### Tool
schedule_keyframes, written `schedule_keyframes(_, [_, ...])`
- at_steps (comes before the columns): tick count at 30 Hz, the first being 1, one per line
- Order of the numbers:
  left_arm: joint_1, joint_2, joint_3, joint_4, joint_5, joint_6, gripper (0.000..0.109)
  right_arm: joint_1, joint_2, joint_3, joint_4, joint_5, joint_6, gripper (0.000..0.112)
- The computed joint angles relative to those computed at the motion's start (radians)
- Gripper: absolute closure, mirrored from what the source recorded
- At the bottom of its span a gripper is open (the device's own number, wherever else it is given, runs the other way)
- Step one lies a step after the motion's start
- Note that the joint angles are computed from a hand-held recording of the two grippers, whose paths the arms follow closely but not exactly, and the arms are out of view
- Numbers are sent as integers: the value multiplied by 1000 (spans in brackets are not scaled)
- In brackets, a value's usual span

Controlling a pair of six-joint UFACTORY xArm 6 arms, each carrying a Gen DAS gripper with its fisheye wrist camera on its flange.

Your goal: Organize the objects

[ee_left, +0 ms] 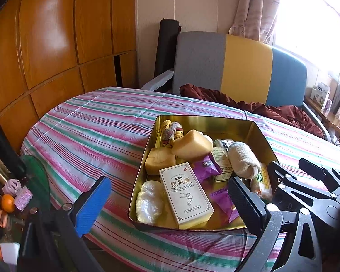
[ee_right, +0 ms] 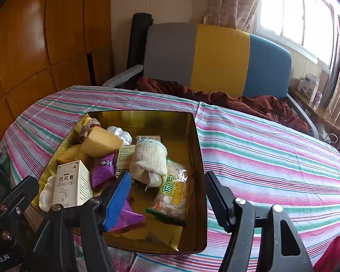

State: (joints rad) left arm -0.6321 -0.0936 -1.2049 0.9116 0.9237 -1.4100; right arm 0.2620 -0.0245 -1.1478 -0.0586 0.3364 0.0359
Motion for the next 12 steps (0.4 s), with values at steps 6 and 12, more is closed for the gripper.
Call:
schedule_keyframes(6, [-5, 10, -5, 6, 17, 2, 6, 3, 4, 1, 6, 2, -5, 45])
schedule_keyframes(12, [2, 12, -4, -7, 10, 15, 8, 1, 2, 4, 41, -7, -34, 45])
